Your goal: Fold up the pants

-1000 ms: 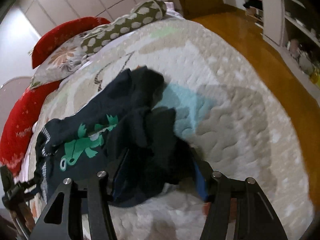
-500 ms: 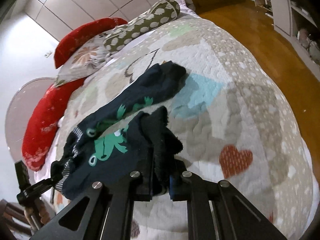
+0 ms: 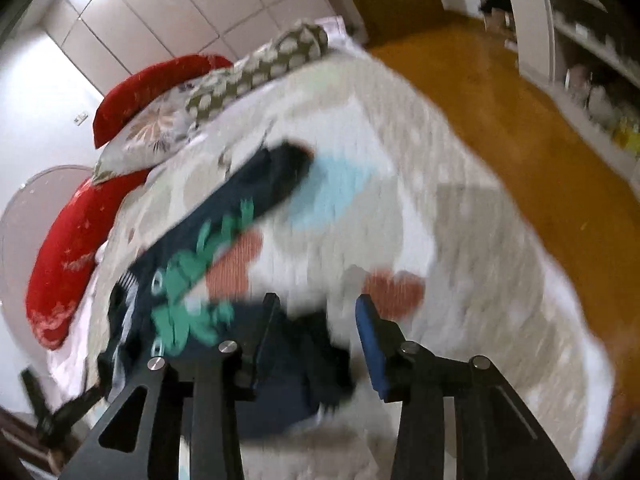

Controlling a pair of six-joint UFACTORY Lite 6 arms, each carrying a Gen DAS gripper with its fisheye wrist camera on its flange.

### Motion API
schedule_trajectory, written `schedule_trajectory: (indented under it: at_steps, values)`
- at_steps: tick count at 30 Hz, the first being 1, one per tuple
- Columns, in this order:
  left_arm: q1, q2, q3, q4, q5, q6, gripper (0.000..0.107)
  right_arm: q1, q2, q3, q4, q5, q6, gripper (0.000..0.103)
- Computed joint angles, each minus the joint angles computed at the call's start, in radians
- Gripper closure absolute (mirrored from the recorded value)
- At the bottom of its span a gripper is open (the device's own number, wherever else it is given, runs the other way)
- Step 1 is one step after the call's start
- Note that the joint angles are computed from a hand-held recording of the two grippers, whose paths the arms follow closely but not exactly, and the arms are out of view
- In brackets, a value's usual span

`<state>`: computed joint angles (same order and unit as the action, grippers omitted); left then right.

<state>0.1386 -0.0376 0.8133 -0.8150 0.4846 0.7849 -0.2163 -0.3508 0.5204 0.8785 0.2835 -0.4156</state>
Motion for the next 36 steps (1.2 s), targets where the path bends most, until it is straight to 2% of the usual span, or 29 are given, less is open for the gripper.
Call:
schedule_trajectory:
  at_steps: [2,5,9,11,12,13,16,20,23,24,27,29,31,33,34,36]
  values:
    - [0.035,-0.025,-0.017,-0.060,0.037,0.064,0.055,-0.005,0.163,0.156,-0.023,-0.003,0.009,0.060]
    - [0.059,-0.024,-0.010,-0.063,0.086,0.074,0.055,-0.017,0.477,0.426,0.085,-0.021,-0.109,0.061]
    - [0.051,-0.037,-0.019,-0.033,0.086,0.033,0.055,-0.002,0.836,0.792,-0.113,0.030,0.138,0.056]
    - [0.045,-0.041,-0.029,-0.037,0.083,0.031,0.055,-0.011,0.916,0.866,-0.062,0.062,0.139,0.057]
    - [0.040,-0.043,-0.034,-0.038,0.078,0.031,0.055,-0.016,0.931,0.881,0.021,0.087,0.076,0.079]
    - [0.036,-0.039,-0.032,-0.040,0.073,0.032,0.055,-0.020,0.929,0.881,0.062,0.117,0.036,0.093]
    - [0.018,-0.038,-0.037,-0.047,0.066,0.037,0.055,-0.001,0.829,0.786,-0.004,0.075,0.080,0.093]
    - [-0.003,-0.051,-0.057,-0.058,0.069,0.052,0.055,-0.039,0.647,0.591,0.113,0.070,-0.044,0.093]
    - [-0.017,-0.081,-0.078,-0.038,0.072,0.032,0.055,-0.055,0.577,0.492,0.113,0.034,-0.061,0.092]
    - [-0.018,-0.091,-0.083,-0.031,0.076,0.028,0.055,-0.051,0.575,0.483,0.070,0.020,-0.029,0.091]
    - [-0.023,-0.145,-0.111,-0.011,0.082,0.010,0.050,-0.024,0.527,0.417,-0.188,-0.071,0.231,0.074]
    - [-0.031,-0.174,-0.127,0.005,0.074,-0.006,0.049,-0.022,0.422,0.330,-0.212,-0.113,0.268,0.074]
    - [-0.048,-0.187,-0.136,0.027,0.055,-0.031,0.049,-0.008,0.271,0.226,-0.091,-0.112,0.137,0.074]
    - [-0.084,-0.197,-0.144,0.057,0.029,-0.074,0.049,0.022,0.079,0.093,0.118,-0.087,-0.070,0.074]
    - [-0.100,-0.202,-0.148,0.069,0.021,-0.093,0.049,0.032,0.008,0.041,0.223,-0.053,-0.173,0.074]
    - [-0.140,-0.218,-0.161,0.095,0.009,-0.130,0.049,0.036,-0.118,-0.068,0.432,0.095,-0.380,0.073]
